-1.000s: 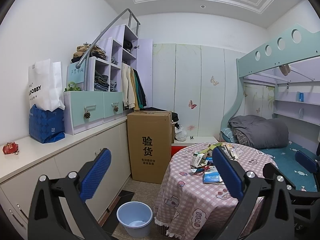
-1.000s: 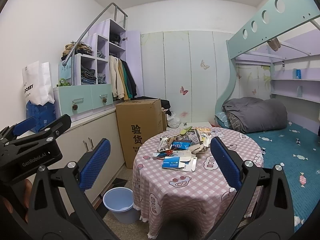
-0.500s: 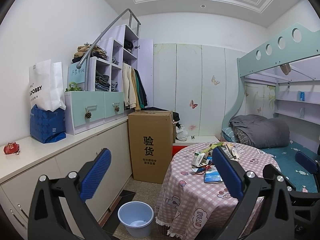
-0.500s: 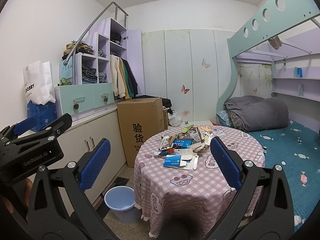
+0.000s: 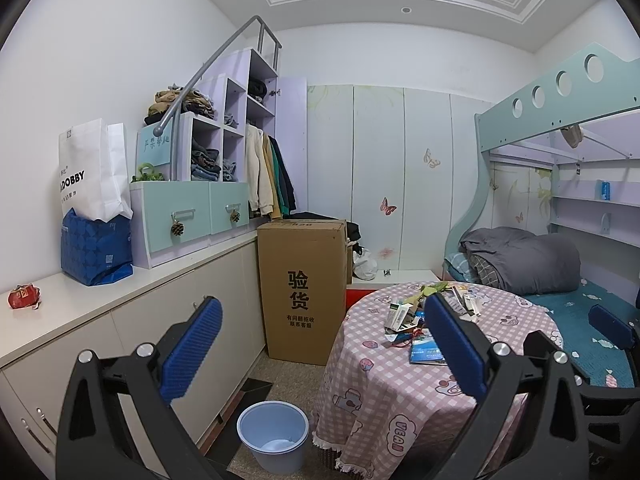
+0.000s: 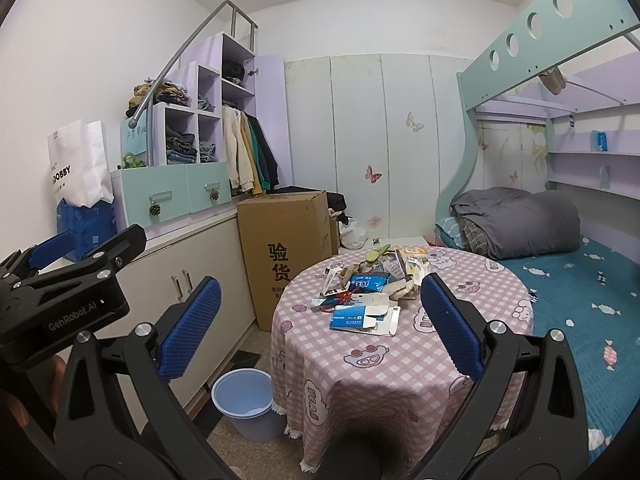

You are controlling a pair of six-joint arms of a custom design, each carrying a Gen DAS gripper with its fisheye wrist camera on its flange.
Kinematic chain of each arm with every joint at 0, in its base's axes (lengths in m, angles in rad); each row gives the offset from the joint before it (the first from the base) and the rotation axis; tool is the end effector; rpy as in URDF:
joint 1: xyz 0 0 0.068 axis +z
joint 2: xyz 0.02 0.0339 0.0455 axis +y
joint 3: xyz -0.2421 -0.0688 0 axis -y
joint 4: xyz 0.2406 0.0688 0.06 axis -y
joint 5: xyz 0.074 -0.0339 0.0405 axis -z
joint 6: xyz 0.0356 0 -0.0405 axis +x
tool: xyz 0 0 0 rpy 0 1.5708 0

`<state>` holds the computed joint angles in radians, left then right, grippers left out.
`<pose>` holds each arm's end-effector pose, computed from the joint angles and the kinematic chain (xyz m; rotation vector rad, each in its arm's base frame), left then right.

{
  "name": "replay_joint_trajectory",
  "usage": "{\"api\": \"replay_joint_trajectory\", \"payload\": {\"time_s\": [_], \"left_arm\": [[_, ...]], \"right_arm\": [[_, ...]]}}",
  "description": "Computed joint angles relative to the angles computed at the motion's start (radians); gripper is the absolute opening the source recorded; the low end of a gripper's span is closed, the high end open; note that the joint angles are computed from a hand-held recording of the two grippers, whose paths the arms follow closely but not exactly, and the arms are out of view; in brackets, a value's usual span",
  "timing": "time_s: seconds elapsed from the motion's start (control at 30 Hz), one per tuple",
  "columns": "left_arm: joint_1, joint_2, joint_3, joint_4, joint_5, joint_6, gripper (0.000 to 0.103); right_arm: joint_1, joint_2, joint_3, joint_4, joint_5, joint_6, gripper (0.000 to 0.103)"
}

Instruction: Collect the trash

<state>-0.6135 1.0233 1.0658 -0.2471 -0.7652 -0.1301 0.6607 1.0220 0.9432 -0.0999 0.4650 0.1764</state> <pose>0.2018 -0.1119 0.3701 -0.1285 1.7148 0.1296 0.2012 0.1362 0.3421 -0.0812 1.7330 0.2098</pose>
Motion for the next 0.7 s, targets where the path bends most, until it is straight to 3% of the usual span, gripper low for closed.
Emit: {"api": "replay_joint_trajectory", "payload": {"time_s": [0.7], "left_arm": [[0.000, -0.003, -0.008, 0.001, 0.000, 0.000, 0.099]], "right_arm": [[-0.007, 0.013, 0.001, 0.000, -0.016, 0.008, 0.097]]}}
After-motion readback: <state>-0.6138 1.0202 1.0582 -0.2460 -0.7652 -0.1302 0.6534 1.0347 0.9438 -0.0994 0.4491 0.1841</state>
